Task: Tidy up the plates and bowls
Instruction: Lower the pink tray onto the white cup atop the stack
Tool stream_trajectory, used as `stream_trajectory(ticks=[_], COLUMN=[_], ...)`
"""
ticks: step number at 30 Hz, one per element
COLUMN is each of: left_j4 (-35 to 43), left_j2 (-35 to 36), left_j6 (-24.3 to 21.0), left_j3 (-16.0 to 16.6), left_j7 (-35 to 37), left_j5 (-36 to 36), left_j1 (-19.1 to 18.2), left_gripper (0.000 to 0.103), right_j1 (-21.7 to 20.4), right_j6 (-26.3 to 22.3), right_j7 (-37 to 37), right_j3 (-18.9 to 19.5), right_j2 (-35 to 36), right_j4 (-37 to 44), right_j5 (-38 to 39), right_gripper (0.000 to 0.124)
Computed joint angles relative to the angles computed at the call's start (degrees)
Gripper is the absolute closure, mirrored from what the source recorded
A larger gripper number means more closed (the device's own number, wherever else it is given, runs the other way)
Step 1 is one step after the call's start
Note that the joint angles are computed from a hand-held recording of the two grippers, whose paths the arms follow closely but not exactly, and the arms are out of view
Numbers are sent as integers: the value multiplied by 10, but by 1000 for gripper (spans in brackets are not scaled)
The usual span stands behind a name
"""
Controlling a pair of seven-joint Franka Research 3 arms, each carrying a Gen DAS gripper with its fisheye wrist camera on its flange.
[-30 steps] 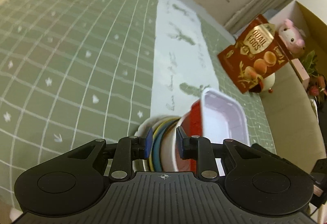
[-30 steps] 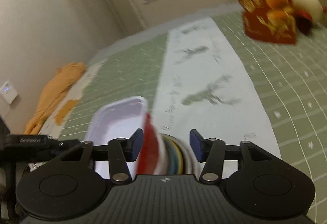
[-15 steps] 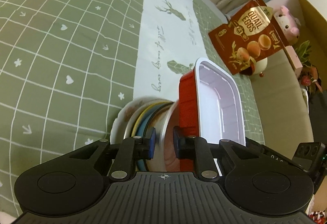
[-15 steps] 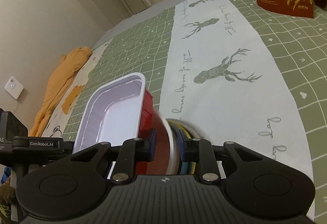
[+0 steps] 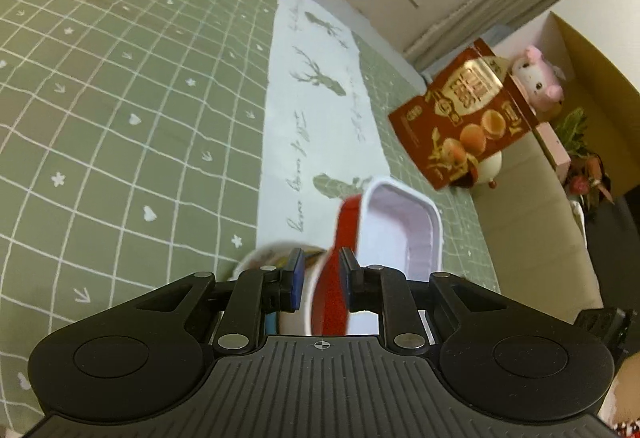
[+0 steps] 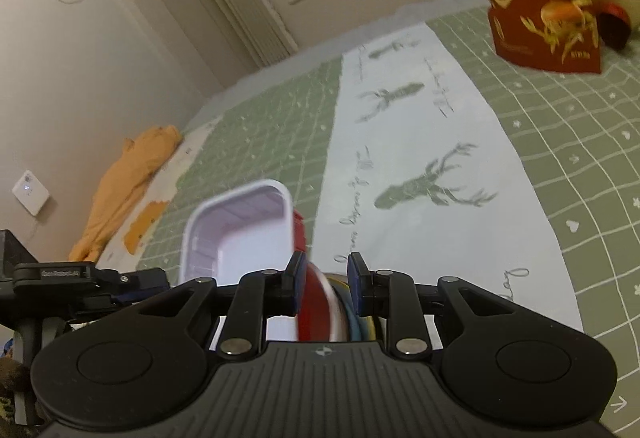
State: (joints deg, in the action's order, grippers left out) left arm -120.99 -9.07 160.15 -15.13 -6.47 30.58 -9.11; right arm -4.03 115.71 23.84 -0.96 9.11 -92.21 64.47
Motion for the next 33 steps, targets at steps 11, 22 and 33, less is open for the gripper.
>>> stream_trajectory(ticks=[11,22,33], left_j4=[53,79,99], left_j2=[63,86,116], left_j6=[-27,-53,-34], left_j3=[7,21,31], left_j7=[64,91,136], left_j5=[-39,-42,-79], left_j1=[-32,-36,-35], left_gripper=[83,83,87], right_j1=[21,47,47], right_j6=[14,87,103], right_j7=[-63,-56,-23], right_j3=[-6,8,24], right_j2=[-43,-13,16], right_j4=[-68,-39,-5], right_j5=[-1,-21,-53], right_gripper=[100,100,100])
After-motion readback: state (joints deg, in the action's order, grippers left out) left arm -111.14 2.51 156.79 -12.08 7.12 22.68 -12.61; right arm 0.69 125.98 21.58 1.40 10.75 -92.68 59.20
